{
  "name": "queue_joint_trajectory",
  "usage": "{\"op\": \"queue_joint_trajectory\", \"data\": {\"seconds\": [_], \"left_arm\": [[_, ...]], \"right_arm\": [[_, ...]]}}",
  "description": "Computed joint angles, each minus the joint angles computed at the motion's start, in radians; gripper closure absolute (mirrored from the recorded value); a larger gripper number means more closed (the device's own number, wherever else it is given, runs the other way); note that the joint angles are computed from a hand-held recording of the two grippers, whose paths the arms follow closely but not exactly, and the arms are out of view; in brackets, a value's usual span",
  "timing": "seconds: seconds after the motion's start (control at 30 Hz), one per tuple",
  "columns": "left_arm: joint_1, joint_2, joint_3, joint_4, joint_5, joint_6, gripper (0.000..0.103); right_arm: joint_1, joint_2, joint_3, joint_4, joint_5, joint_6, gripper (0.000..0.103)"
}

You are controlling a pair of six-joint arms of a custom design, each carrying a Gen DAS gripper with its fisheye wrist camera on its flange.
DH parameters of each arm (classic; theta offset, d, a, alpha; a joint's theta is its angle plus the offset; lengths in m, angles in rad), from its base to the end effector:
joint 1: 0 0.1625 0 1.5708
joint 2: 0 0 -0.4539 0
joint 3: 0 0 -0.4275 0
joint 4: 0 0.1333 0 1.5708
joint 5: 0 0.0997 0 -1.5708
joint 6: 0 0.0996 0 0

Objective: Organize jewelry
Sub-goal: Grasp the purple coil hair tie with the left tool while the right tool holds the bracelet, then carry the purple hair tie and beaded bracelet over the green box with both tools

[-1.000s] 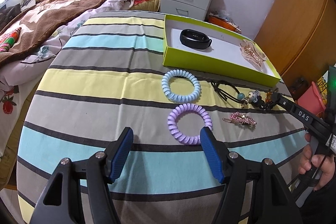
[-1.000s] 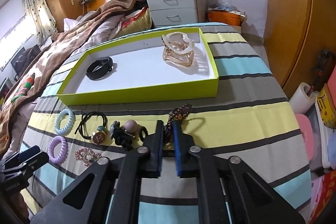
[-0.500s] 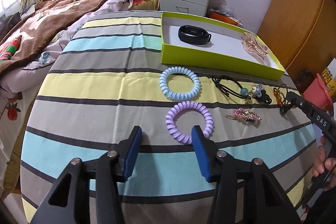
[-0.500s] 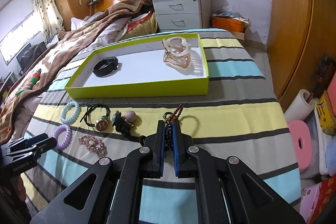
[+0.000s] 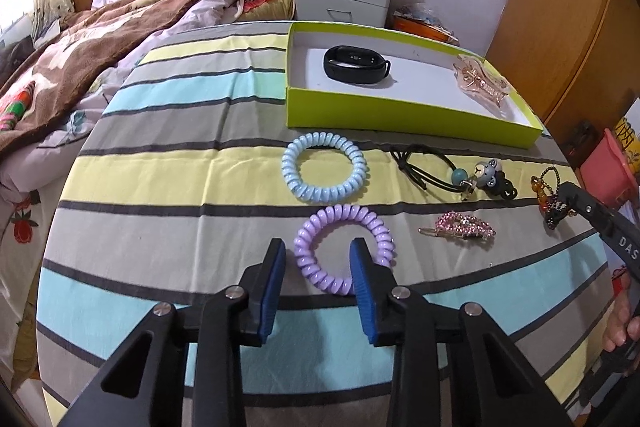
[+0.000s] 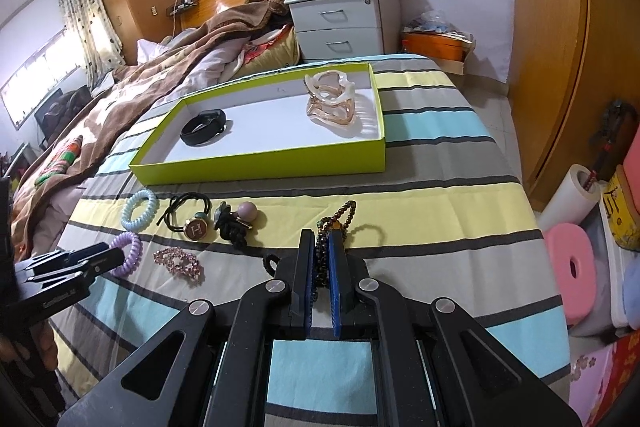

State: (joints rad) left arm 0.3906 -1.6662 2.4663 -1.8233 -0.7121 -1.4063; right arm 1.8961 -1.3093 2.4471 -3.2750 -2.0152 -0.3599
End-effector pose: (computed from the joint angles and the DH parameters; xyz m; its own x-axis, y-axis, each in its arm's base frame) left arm -0.2033 -0.3094 0.2002 -0.7599 -0.1972 -0.6194 0.2434 0.7973 -0.5523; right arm 0.2229 -0.3777 0.1905 -0.7747 -0.3471 0.5285 -0.5797 0.7237 -0.3745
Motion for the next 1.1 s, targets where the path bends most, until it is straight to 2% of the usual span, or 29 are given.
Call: {"op": "queue_joint_trajectory", "data": {"seconds": [0.17,0.3,0.37,0.43,0.53,1.1], "left_arm": [[0.012,0.014,-0.004,-0.011,0.019,0.004,0.068],[0.015,0.049,-0.023,0.029,0.035,0.005,0.068],[0.014,0.051,-0.024,0.035,0.039,0.000,0.073],[0.014,0.045,-0.024,0.047,0.042,-0.012,0.084],[0.015,0.034,-0.021,0.056,0.042,-0.023,0.089],[-0.014,0.011,-0.027,0.097,0.058,-0.059,0.092]], "right_arm": [[0.001,-0.003,0.002,-0.002,0.005,-0.001,0.096],[0.001,-0.005,0.004,-0.003,0.009,-0.001,0.096],[0.001,-0.005,0.005,-0.005,0.008,-0.003,0.096],[0.000,-0.006,0.005,-0.002,0.009,-0.003,0.096],[0.001,-0.005,0.005,-0.002,0.008,-0.002,0.096],[0.013,-0.012,0.006,-0.010,0.011,-0.005,0.096]]}}
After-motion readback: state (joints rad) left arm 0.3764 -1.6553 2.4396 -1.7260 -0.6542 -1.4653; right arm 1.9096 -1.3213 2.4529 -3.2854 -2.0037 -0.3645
